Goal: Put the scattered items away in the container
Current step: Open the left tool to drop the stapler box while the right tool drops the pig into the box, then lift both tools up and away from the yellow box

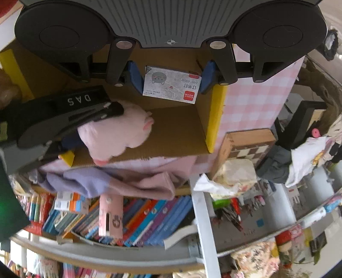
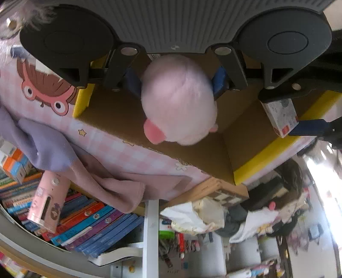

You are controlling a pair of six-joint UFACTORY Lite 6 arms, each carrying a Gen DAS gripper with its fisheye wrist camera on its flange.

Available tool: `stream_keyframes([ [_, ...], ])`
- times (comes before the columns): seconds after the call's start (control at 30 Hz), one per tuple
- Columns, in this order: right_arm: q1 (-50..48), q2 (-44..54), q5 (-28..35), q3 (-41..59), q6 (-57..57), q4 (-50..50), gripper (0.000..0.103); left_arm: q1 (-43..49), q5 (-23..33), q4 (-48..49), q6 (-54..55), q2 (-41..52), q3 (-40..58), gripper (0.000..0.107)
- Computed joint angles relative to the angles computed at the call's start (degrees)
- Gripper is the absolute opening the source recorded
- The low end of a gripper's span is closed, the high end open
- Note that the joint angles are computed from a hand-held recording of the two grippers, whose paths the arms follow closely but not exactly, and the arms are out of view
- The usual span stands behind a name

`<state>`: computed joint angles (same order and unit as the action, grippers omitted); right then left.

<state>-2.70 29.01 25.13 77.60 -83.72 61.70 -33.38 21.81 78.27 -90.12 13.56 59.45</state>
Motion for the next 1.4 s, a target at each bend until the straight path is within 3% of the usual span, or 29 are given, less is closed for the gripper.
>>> stream_keyframes([
  [0.17, 1.96, 3.53, 0.73, 5.35, 10.23, -11.40, 0.066, 0.53, -1.43, -1.26, 2.46, 2.71, 1.79, 0.057],
  [0.37, 3.23, 2.80, -1.80, 4.16, 13.36, -14.68, 0.068, 0.72, -1.30, -2.35, 3.81, 3.82, 2.51, 0.059],
  [0.47, 3.46, 2.18, -3.03, 3.23, 12.38, -13.62, 0.075, -0.05, 1.23, -0.71, 1.42, 3.66, 2.05, 0.069],
  [0.57, 3.10, 1.90, -3.38, 2.83, 11.07, -11.63, 0.077, -0.29, 0.82, 1.42, -1.65, 1.96, 0.50, 0.078],
  [0.67, 2.18, 0.53, -4.28, 0.86, 4.45, -4.19, 0.078, -1.73, 2.30, 2.76, -3.24, -0.21, -1.03, 0.081],
  [0.87, -0.74, -9.62, -3.01, -9.77, -22.08, 25.18, 0.078, -5.94, 8.22, 3.02, -5.95, -7.41, -5.74, 0.084],
  [1.4, -9.07, -33.78, 9.22, -27.16, -24.58, 28.70, 0.077, -19.60, 26.69, -3.04, -8.80, -24.90, -15.83, 0.089],
])
